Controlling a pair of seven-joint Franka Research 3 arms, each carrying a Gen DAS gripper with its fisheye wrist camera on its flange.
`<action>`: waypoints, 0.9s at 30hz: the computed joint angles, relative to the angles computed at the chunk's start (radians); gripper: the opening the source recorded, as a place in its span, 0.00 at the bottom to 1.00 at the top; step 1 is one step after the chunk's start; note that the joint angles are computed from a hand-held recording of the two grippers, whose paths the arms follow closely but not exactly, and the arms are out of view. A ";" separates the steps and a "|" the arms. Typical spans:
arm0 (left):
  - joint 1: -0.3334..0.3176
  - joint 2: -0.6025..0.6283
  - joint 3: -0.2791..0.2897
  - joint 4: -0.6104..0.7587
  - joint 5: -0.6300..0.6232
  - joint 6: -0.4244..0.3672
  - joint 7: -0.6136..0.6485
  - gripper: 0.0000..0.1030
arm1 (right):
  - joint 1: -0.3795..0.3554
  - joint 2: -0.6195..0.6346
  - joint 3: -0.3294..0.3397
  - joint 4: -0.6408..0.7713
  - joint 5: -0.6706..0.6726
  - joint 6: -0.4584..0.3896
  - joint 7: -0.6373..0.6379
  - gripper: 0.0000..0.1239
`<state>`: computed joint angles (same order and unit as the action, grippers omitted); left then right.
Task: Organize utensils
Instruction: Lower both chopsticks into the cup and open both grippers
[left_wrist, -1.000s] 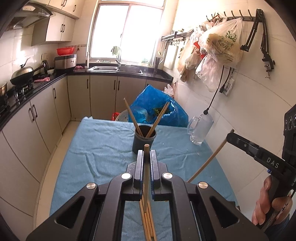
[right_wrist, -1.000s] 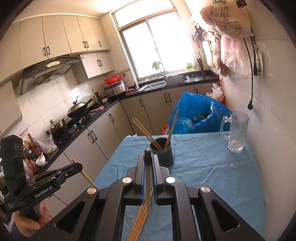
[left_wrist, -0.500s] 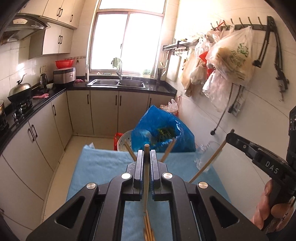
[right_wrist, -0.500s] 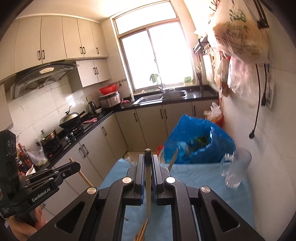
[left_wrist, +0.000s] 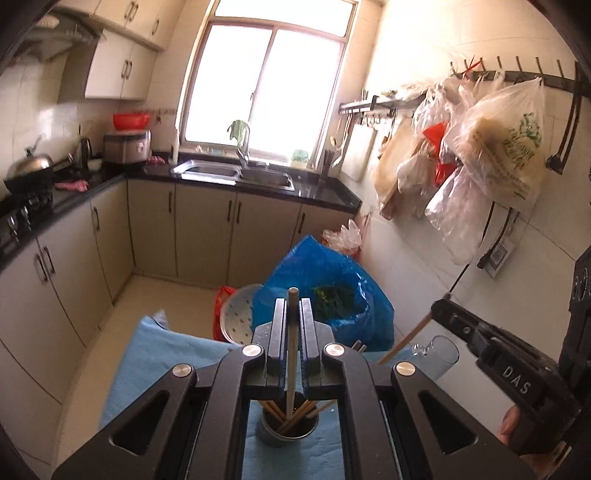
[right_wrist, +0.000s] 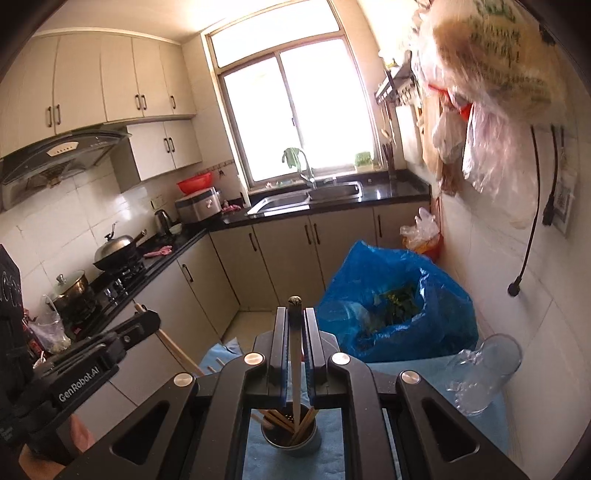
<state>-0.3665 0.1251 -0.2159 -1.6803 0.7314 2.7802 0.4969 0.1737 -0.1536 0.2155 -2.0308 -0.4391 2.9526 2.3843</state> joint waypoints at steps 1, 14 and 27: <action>-0.003 0.010 0.004 0.001 0.016 0.001 -0.018 0.05 | 0.000 0.015 0.001 0.004 -0.001 0.002 0.000 0.06; 0.006 0.021 0.023 -0.061 -0.022 0.012 -0.018 0.46 | 0.088 0.084 -0.081 -0.006 0.103 -0.033 -0.090 0.08; 0.092 -0.261 -0.024 -0.394 -0.036 0.139 -0.098 0.47 | 0.111 -0.171 -0.064 -0.249 0.279 0.051 -0.207 0.12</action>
<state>-0.2740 -0.1359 -0.2402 -2.0747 0.6956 2.9189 0.3986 0.2850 -0.3242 0.1515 -2.2803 -0.1596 3.0041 2.1769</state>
